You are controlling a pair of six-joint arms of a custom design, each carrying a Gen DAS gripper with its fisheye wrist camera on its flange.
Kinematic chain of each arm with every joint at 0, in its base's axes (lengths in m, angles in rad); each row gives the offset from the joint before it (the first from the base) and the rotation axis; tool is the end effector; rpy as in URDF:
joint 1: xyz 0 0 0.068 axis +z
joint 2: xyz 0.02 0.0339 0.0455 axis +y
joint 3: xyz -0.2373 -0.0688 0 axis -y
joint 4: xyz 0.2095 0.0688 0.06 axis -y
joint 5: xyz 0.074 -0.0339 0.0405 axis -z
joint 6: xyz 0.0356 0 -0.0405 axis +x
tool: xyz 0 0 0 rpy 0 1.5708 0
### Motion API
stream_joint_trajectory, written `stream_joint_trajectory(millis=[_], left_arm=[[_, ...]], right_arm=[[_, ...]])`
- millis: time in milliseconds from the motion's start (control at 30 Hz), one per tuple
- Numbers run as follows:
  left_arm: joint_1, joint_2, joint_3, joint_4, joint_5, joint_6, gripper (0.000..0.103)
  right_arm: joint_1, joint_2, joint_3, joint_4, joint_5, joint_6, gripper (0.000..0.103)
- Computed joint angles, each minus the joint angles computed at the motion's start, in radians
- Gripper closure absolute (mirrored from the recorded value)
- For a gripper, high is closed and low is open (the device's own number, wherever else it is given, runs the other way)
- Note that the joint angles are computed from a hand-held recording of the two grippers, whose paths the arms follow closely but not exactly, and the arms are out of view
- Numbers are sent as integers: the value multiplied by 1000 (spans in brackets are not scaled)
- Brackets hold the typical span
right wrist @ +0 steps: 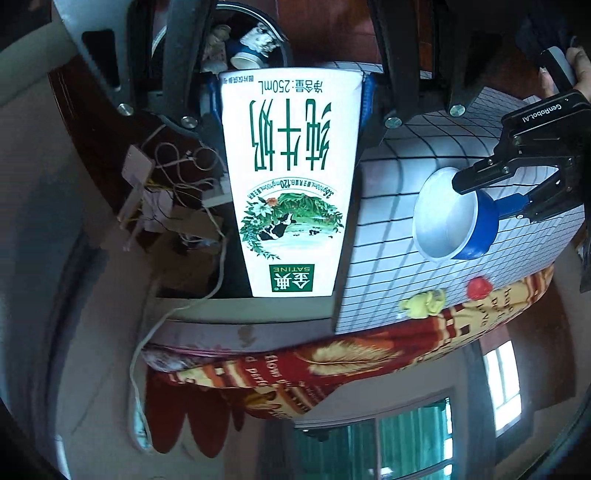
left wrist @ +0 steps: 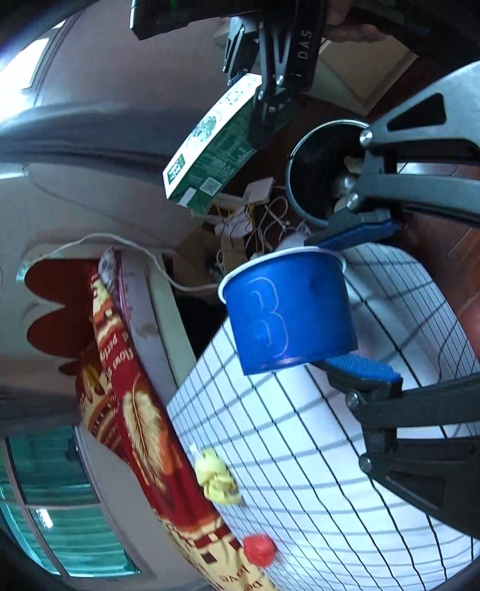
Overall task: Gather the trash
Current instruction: 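Lift the blue cup and milk carton and carry them over the black bin, then open both grippers to drop the cup and carton into the bin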
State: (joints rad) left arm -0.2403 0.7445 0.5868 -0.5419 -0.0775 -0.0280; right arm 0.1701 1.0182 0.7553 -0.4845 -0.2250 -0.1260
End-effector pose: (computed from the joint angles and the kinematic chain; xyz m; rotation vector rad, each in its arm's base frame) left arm 0.1421 -0.0320 0.2301 0.1996 2.2596 -0.0540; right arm 0.1889 0.0405 0.2451 -0.4532 2.2667 0.2830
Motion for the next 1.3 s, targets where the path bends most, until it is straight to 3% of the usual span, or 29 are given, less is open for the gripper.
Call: stream_joint_trajectory(millis=[300, 533, 767, 1033, 1300], left_arm=[[-245, 153, 25, 111, -97, -92, 50], [-380, 281, 29, 204, -124, -150, 50], [-449, 431, 23, 318, -91, -170, 50], [-461, 653, 45, 443, -12, -159, 50], [-418, 825, 61, 526, 86, -155, 50]], right_arm=[[-312, 19, -60, -14, -144, -159, 47], [-513, 73, -94, -13, -207, -307, 47], [-663, 147, -136, 7, -246, -453, 47], [-707, 284, -197, 118, -216, -563, 47], [-650, 480, -243, 294, -147, -610, 47]])
